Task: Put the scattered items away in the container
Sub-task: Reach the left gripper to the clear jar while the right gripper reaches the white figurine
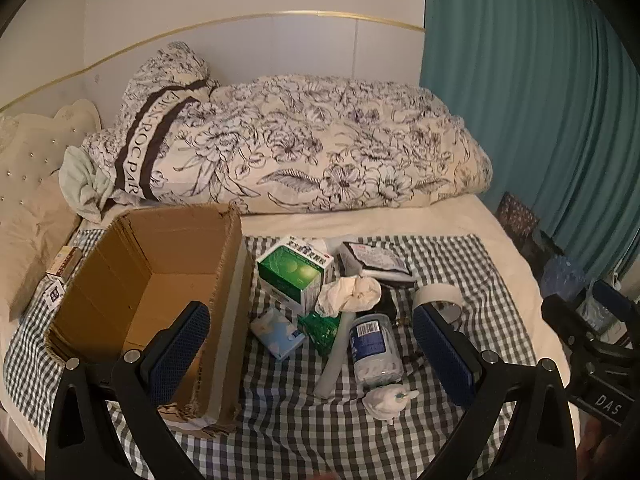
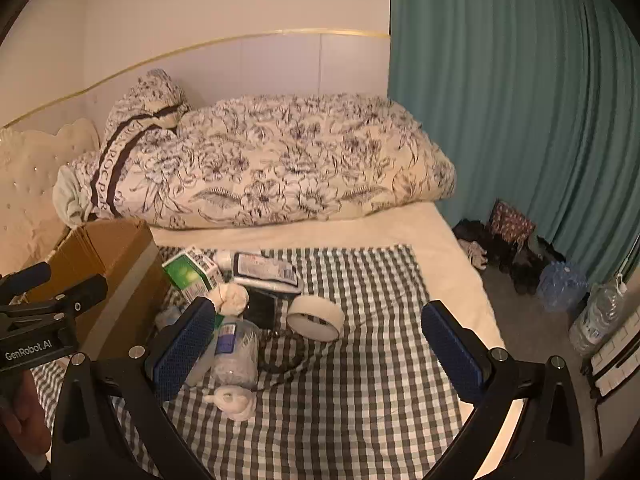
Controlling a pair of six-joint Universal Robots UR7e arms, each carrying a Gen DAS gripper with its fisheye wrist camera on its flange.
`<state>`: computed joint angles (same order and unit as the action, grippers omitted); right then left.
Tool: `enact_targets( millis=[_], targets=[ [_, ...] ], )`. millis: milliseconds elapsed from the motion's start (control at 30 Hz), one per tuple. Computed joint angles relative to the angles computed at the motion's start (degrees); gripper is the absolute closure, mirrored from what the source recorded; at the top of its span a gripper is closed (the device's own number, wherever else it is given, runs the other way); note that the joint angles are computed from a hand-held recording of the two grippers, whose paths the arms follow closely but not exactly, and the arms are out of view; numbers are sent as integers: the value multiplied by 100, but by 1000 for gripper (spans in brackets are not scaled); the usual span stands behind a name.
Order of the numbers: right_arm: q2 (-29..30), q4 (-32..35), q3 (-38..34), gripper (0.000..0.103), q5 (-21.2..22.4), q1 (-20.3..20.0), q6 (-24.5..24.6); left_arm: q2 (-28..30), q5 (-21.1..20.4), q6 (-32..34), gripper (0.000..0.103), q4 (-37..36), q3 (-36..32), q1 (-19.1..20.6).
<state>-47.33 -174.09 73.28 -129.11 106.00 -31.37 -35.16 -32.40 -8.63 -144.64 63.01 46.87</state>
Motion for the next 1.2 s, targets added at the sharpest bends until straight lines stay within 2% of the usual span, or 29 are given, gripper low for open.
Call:
enact_targets(
  millis=[200, 567, 833, 1000, 1100, 1200],
  targets=[
    [-10, 426, 126, 0, 189, -171, 123, 196, -269, 72, 0, 230, -210, 134],
    [-94, 1268, 608, 0, 988, -509, 235, 551, -718, -250, 0, 1136, -687, 435],
    [81, 1526, 688, 1, 1045, -687, 193, 808, -912, -266, 0, 1759, -938, 660],
    [124, 1615, 665, 1, 1189, -780, 240, 882, -1194, -178, 0, 1599, -995, 767],
    [163, 1643, 641, 5, 1328, -826, 212, 980, -1292, -72, 0, 1512, -1114, 798],
    [217, 1666, 632, 16, 1457, -865, 155, 1117, -1429, 17, 0, 1490, -1307, 828]
  ],
)
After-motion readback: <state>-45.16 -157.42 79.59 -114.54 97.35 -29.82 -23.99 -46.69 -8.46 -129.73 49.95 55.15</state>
